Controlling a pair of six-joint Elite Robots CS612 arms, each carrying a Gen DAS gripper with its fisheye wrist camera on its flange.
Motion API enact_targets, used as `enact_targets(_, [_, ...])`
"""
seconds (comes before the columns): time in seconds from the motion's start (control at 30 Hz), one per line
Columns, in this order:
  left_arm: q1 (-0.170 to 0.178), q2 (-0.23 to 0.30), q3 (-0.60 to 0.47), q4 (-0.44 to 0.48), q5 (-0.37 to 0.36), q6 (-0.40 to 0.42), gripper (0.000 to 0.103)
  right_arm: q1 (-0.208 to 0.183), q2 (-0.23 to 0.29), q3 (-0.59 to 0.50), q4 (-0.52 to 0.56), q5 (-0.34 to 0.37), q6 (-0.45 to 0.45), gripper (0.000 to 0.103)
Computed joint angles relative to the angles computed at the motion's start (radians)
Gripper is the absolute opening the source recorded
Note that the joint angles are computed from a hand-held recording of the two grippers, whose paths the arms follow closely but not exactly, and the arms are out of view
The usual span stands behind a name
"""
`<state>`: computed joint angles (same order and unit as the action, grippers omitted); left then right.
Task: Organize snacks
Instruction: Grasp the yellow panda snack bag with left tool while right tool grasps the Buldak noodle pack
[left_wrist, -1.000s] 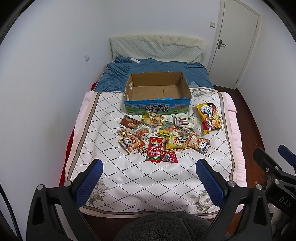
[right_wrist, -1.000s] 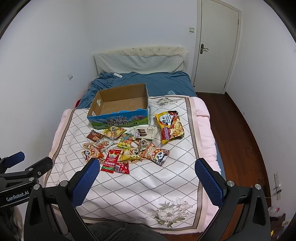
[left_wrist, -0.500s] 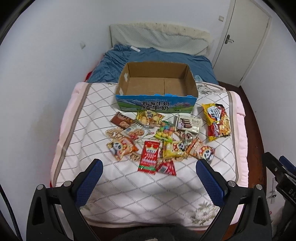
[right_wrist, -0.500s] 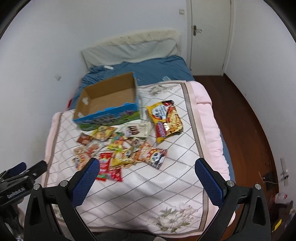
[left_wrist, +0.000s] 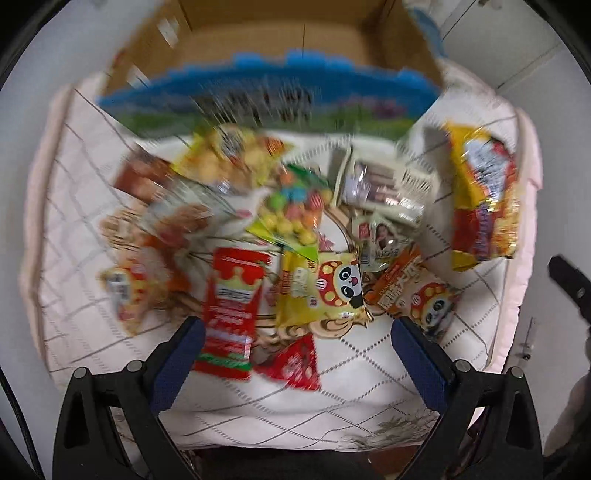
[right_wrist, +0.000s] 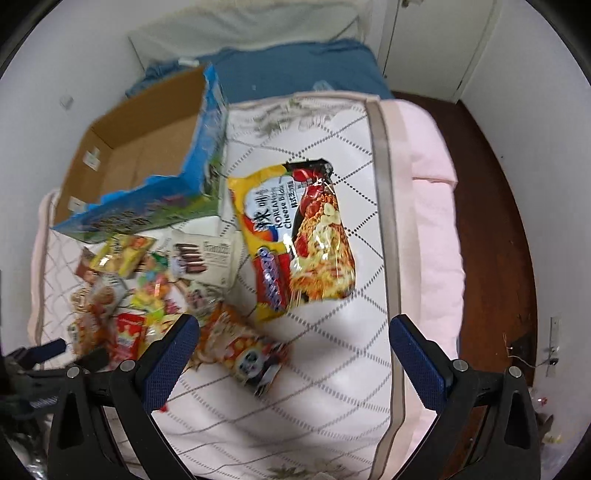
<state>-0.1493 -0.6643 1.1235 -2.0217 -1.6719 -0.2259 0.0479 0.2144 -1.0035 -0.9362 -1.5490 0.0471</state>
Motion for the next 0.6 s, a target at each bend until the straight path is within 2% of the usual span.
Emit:
enact_targets(0.13, [-0.003, 0.067, -0.077, 0.073, -0.027, -0.019, 0.103, -0.002, -0.024, 0.126, -0.046, -0.028, -0.022, 0.103])
enact_targets(0.27, [-0.007, 0.110, -0.124, 0.120, -0.036, -0.029, 0.103, -0.004, -0.042, 0.219, -0.085, -0.036, -0.034, 0.103])
enact_targets(0.47, [-0.016, 0.146, -0.156, 0.169, -0.040, -0.022, 0.103, -0.005, -0.072, 0.331, -0.107, -0.021, -0.076, 0.103])
enact_targets(0.6, [-0.025, 0.151, -0.145, 0.188, -0.036, -0.010, 0.103, -0.011, -0.089, 0.383, -0.097, 0.031, -0.092, 0.103])
